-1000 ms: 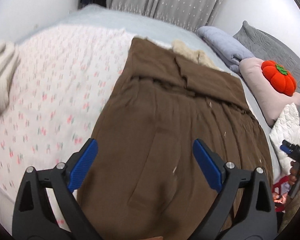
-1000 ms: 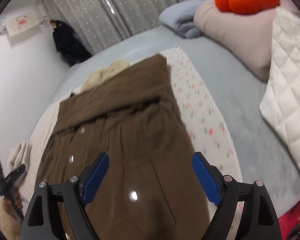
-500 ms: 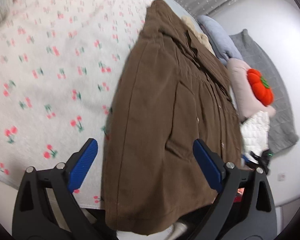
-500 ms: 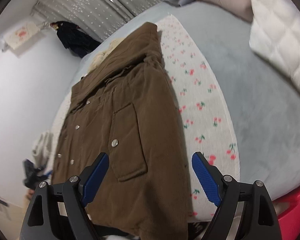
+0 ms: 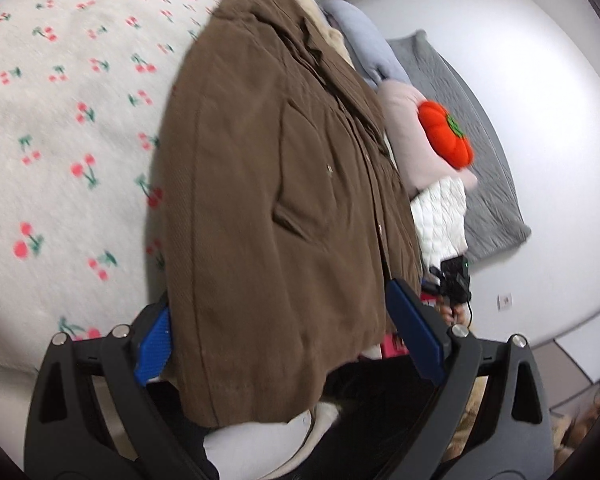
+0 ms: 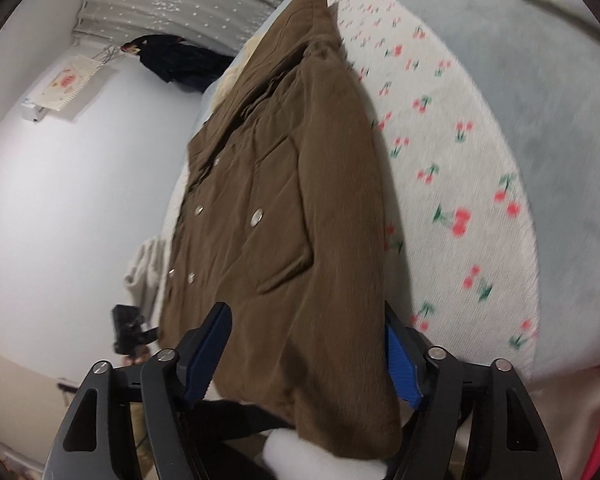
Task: Fold large clothes
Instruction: 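Grasp the coat hem with both tools and lift it, then fold the lifted hem with both tools up toward the fur collar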
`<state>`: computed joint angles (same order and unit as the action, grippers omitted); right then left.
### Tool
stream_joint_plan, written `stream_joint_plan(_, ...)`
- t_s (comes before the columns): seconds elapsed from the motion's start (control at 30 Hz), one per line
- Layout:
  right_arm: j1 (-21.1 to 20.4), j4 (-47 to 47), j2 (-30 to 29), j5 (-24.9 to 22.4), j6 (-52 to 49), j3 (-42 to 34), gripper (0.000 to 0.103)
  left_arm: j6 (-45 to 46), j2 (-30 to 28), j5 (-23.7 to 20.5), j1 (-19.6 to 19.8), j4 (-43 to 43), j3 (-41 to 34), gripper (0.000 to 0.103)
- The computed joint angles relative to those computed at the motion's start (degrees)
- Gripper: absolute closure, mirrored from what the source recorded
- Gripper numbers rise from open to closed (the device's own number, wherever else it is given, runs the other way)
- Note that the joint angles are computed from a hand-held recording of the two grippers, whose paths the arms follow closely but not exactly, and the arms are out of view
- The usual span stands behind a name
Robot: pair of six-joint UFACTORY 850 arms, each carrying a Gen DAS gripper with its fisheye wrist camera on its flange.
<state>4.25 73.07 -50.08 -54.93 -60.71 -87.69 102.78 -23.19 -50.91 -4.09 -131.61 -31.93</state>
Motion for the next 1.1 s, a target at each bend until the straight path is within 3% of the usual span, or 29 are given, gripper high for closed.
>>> stream_joint_plan(0.17,1.1,-1.9,-1.5,-2.9,0.5,-1.4,0.032,-2.4,-1.5,-2.6,0.0,5.5,-1.3,0.01)
stream_joint_plan(0.3,2.4,-2.9,-1.6,-2.9,0.3,-2.2,0.033,-3.4,-1.9,0.3,-2.1,7.2,-3.2,0.018)
stream_joint_plan(0.37,3.1,-4.4,-1.9,-2.6,1.3,-3.0,0.045,-4.8,-2.5,1.3,-3.1,7.7,-4.5,0.031)
stream_joint_plan(0.4,3.6,-5.5,-2.1,-2.0,2.1,-3.7,0.059,-5.9,-2.7,1.8,-3.5,7.8,-5.1,0.037)
stream_joint_plan(0.47,4.6,-6.7,-2.0,-0.5,2.7,-4.3,0.074,-7.0,-3.0,2.9,-4.2,7.6,-6.5,0.057)
stream_joint_plan(0.5,5.1,-6.6,-1.4,0.3,2.1,-4.0,0.081,-7.0,-2.8,3.7,-4.8,7.0,-7.1,0.058)
stream_joint_plan(0.63,6.9,-0.2,2.1,2.5,-5.2,-1.4,0.088,-2.5,-0.4,3.9,-6.2,1.9,-7.1,0.065)
stream_joint_plan(0.9,7.5,22.3,6.0,1.9,-18.6,1.8,0.089,6.6,4.0,1.8,-8.3,-18.0,-7.0,0.071)
stream_joint_plan(1.0,8.6,28.3,5.7,3.1,-20.6,0.5,0.089,9.2,3.1,-1.1,-9.0,-25.6,-8.6,0.071)
stream_joint_plan(1.1,9.9,33.3,4.3,4.9,-20.6,-3.2,0.089,12.6,2.6,0.9,-9.3,-32.4,-11.5,0.072)
